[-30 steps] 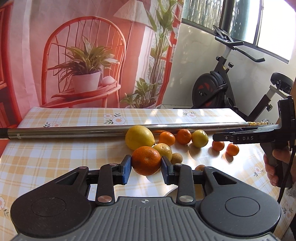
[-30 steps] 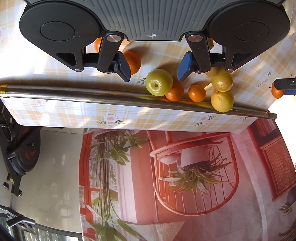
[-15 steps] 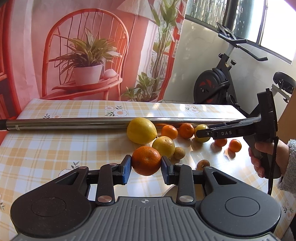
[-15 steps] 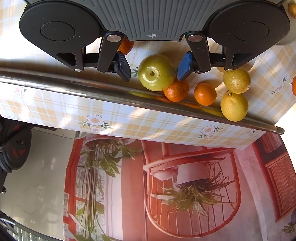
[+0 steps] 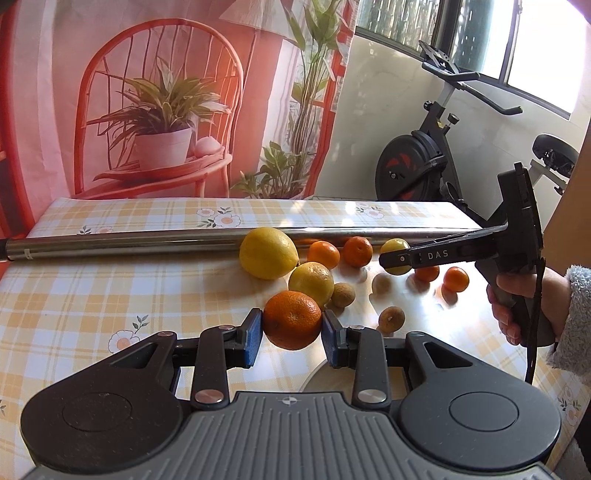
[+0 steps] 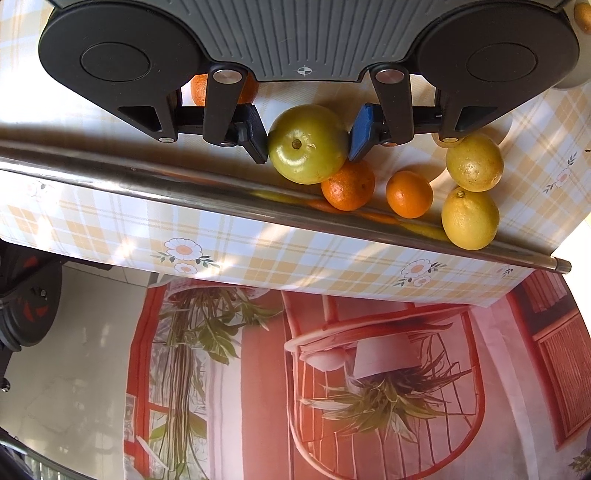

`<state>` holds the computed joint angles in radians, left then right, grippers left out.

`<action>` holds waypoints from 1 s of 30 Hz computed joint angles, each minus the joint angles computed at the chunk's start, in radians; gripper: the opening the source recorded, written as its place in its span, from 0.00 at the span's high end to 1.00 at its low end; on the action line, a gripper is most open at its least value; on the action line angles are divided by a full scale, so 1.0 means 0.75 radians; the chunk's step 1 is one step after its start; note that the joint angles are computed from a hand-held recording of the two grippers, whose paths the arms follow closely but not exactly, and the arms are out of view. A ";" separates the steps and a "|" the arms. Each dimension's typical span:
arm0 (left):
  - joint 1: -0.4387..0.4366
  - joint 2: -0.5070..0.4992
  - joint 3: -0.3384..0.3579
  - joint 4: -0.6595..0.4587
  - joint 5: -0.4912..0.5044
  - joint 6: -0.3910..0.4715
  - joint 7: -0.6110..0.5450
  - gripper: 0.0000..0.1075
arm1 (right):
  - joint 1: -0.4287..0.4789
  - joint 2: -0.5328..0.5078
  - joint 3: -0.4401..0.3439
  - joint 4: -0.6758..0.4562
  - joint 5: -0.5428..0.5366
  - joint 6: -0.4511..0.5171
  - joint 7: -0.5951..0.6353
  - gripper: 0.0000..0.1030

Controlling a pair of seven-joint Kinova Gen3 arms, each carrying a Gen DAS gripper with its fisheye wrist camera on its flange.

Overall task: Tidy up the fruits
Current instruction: 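Grasp the green apple with the right tool, then lower the orange onto the white plate with the left tool while the right tool releases the apple there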

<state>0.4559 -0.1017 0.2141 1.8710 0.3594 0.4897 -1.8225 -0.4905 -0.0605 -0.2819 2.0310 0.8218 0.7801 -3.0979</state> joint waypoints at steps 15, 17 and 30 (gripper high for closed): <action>0.025 -0.044 -0.022 0.034 0.094 0.089 -0.152 0.67 | -0.024 -0.213 -0.258 -0.007 -0.097 0.157 -0.134 0.57; 0.026 -0.046 -0.024 0.036 0.099 0.107 -0.162 0.67 | -0.035 -0.217 -0.297 -0.026 -0.129 0.200 -0.144 0.57; -0.010 -0.005 -0.003 -0.006 0.066 0.262 -0.138 0.67 | -0.218 -0.080 -0.282 -0.239 -0.345 0.376 0.021 0.57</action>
